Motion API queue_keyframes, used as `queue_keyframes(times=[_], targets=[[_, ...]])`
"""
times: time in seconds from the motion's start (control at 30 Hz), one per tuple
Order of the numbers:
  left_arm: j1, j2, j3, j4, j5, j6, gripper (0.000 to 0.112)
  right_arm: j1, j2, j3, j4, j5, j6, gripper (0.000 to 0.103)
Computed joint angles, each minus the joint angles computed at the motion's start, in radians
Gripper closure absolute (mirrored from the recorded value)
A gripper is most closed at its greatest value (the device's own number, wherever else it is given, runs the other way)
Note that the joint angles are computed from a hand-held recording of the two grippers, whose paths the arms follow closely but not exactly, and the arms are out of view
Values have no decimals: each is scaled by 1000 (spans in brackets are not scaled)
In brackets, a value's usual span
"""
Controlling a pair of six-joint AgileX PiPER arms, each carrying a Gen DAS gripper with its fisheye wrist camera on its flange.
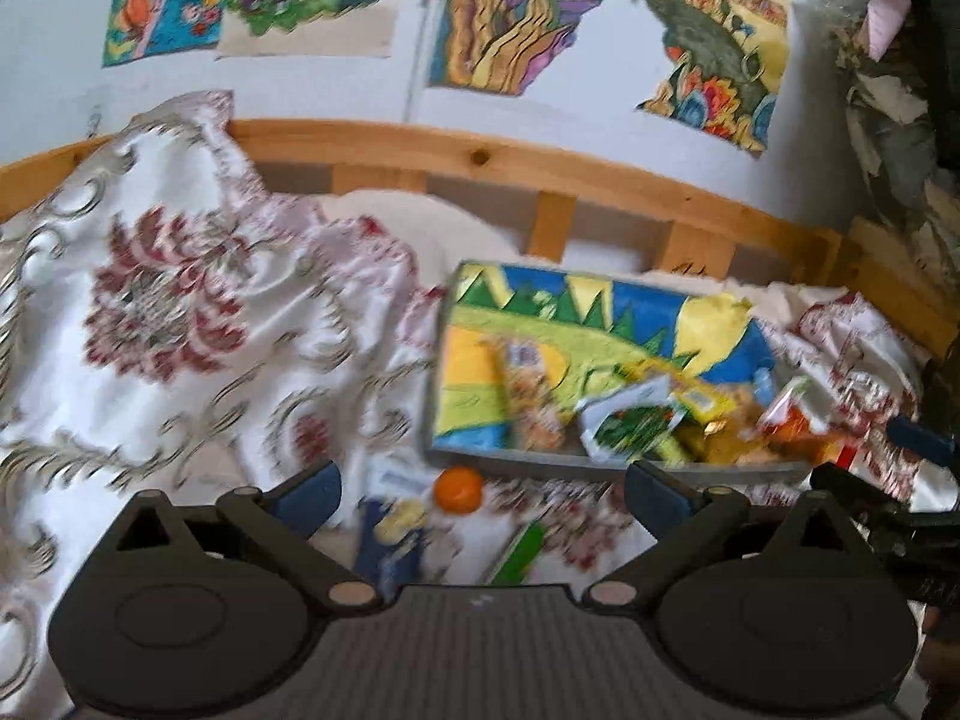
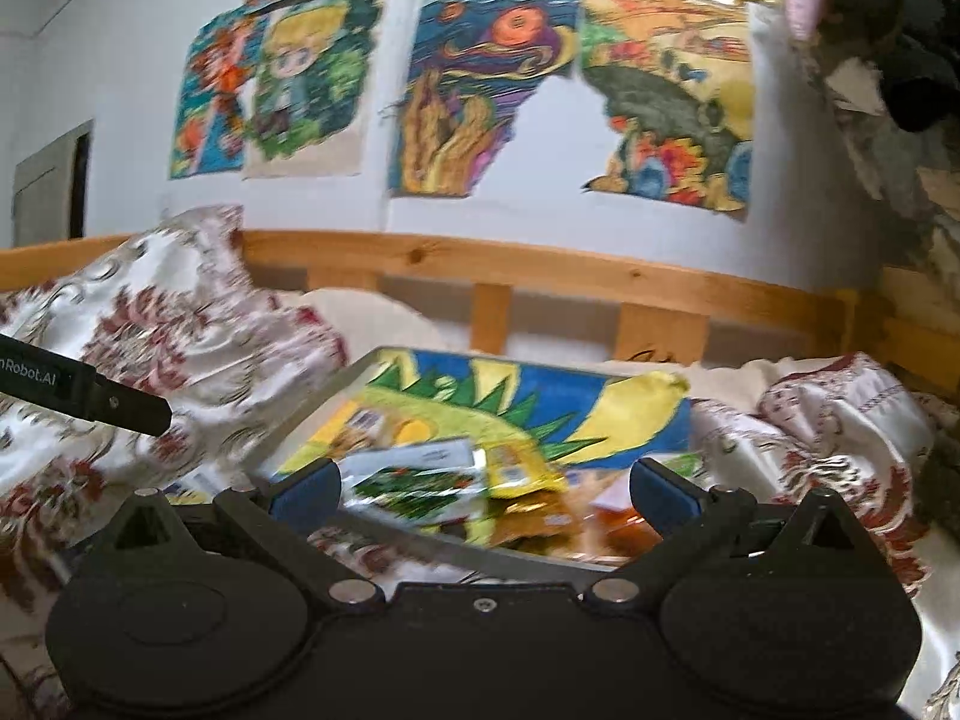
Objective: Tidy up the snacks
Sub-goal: 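Withdraw both grippers from the tray toward the remaining snacks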
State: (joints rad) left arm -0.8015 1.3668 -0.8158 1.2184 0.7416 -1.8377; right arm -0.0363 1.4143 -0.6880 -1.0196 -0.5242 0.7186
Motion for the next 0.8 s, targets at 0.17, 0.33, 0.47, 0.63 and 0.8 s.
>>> queue_keyframes(times=[0.17, 0.33, 0.47, 0.63, 0.8], targets=[[-10, -71, 90, -47, 17, 42, 10, 66, -40, 36, -45, 26, 23, 1], [-22, -114, 151, -72, 28, 44, 10, 139, -67, 66, -99, 63, 60, 1], [-44, -139, 195, -80, 38, 27, 10, 195, -78, 66, -219, 104, 175, 1], [-59, -151, 226, -91, 46, 40, 10, 260, -86, 63, -361, 161, 339, 1], [-40, -154, 236, -128, 26, 74, 10, 301, -79, 66, -413, 195, 394, 1]])
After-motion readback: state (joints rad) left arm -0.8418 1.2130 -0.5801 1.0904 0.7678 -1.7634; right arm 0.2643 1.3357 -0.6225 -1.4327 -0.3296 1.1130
